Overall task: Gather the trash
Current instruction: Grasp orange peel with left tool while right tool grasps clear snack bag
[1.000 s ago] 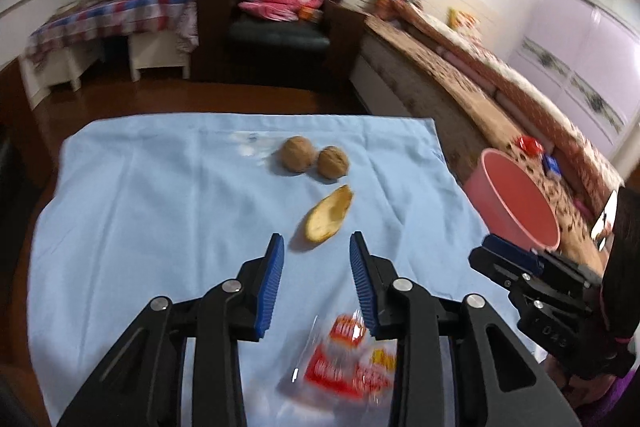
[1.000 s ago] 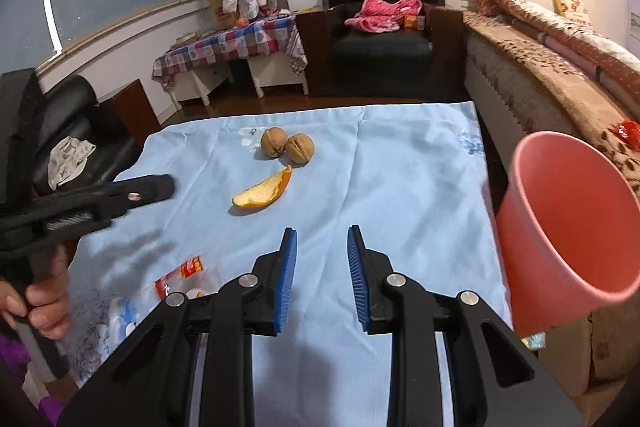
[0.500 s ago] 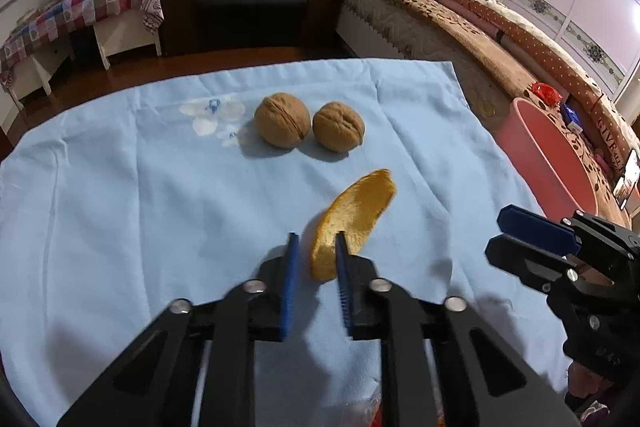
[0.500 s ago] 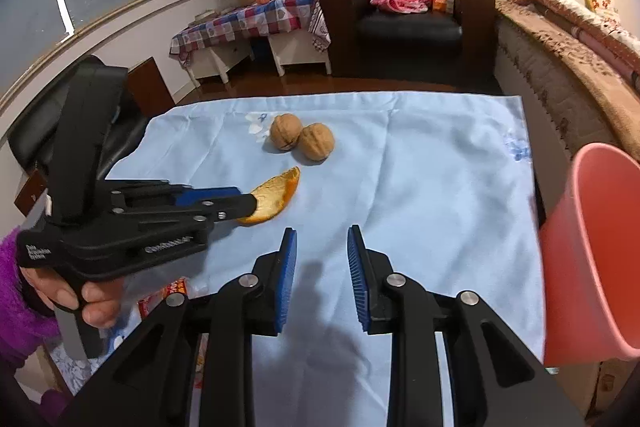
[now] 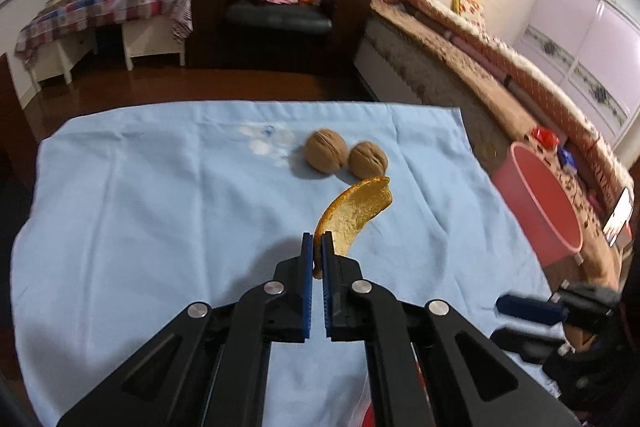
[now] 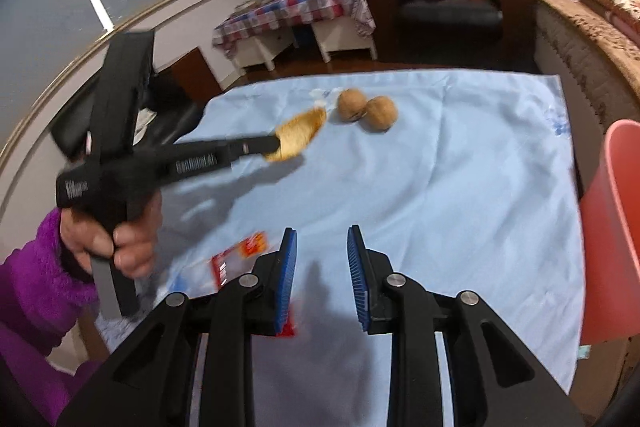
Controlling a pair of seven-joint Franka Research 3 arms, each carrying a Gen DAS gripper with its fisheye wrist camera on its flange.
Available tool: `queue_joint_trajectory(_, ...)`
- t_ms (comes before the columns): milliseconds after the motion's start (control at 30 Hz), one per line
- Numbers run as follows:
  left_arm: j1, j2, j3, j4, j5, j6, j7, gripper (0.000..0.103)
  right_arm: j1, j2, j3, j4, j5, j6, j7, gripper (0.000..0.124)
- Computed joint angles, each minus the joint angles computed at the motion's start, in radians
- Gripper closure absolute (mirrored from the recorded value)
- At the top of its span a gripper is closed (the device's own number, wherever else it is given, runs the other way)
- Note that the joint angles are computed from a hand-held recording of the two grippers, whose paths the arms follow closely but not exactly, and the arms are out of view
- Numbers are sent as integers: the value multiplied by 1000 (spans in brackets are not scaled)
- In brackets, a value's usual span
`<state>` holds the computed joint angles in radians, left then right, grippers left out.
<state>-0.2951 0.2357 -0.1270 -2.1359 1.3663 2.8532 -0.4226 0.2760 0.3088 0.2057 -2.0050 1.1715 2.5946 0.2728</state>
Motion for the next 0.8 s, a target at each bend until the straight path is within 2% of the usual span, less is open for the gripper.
queue_joint_trajectory(167,0,-84,-18,-78,42,-27,-88,100,5,18,-19,4,-127,-118,107,97)
queue_joint_trajectory(300,8,-124,-45,-118,44,-51,-119,100,6,31,-15,2,-173,-150,153,97)
queue_joint_trajectory(467,11,-162,-72,-155,39,-78,-145,100,4,12,-3,-33,-153,-130,120,98)
queue_joint_trajectory(533,12,-173,-80,-164,33,-88,-146,100,-2,1,0,-46,-131,-135,96,104)
queue_joint_trajectory(800,13,-200,-99,-183,37,-108,-173,100,-2,-52,-9,-87,-37,-117,-4,114)
